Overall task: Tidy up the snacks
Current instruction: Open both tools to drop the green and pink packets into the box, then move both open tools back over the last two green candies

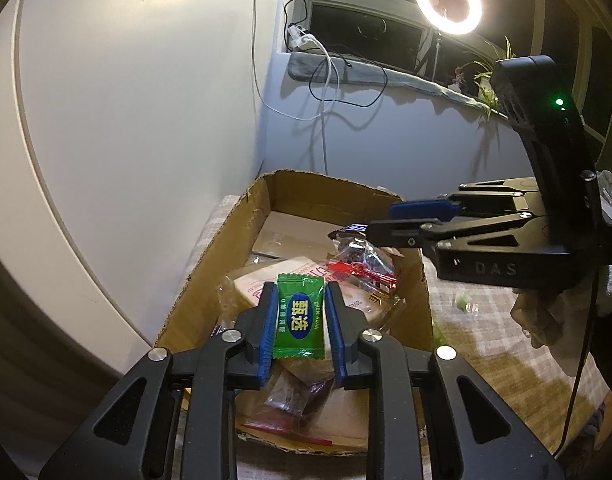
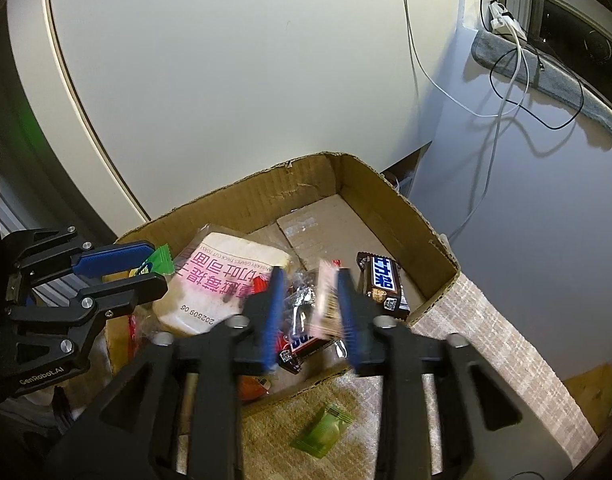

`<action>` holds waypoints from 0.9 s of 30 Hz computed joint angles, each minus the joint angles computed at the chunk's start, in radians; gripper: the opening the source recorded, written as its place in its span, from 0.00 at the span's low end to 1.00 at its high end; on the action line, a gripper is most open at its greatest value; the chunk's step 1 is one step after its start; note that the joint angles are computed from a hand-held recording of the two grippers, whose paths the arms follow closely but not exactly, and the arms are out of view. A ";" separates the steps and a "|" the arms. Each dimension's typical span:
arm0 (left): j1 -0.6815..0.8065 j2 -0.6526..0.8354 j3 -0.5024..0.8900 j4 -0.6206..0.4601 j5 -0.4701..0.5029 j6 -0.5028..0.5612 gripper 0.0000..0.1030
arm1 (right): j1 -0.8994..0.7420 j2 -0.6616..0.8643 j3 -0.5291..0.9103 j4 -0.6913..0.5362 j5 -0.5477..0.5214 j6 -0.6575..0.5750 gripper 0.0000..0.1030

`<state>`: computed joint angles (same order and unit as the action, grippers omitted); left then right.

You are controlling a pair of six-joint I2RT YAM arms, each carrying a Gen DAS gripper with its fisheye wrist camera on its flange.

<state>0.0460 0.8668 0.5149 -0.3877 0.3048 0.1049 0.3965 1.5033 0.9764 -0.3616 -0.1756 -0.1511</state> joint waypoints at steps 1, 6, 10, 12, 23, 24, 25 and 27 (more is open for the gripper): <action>0.001 -0.002 0.000 -0.001 0.000 0.000 0.22 | 0.001 -0.004 -0.002 0.003 0.000 0.000 0.47; 0.003 -0.018 -0.002 -0.011 -0.006 -0.001 0.31 | 0.001 -0.019 -0.010 0.006 0.002 0.003 0.51; -0.004 -0.031 -0.001 -0.017 -0.014 -0.006 0.32 | -0.004 -0.053 -0.031 0.012 0.008 0.003 0.66; -0.011 -0.041 -0.002 -0.022 -0.022 -0.010 0.37 | -0.012 -0.069 -0.036 0.005 0.006 0.002 0.69; -0.082 -0.139 -0.010 -0.083 -0.061 -0.060 0.40 | -0.136 -0.185 -0.091 -0.060 -0.045 -0.069 0.81; -0.096 -0.154 -0.012 -0.091 -0.068 -0.068 0.40 | -0.151 -0.192 -0.096 -0.068 -0.053 -0.083 0.81; -0.113 -0.165 -0.013 -0.097 -0.078 -0.080 0.40 | -0.170 -0.200 -0.103 -0.076 -0.060 -0.101 0.81; -0.156 -0.186 -0.014 -0.108 -0.104 -0.104 0.40 | -0.211 -0.214 -0.117 -0.094 -0.082 -0.144 0.81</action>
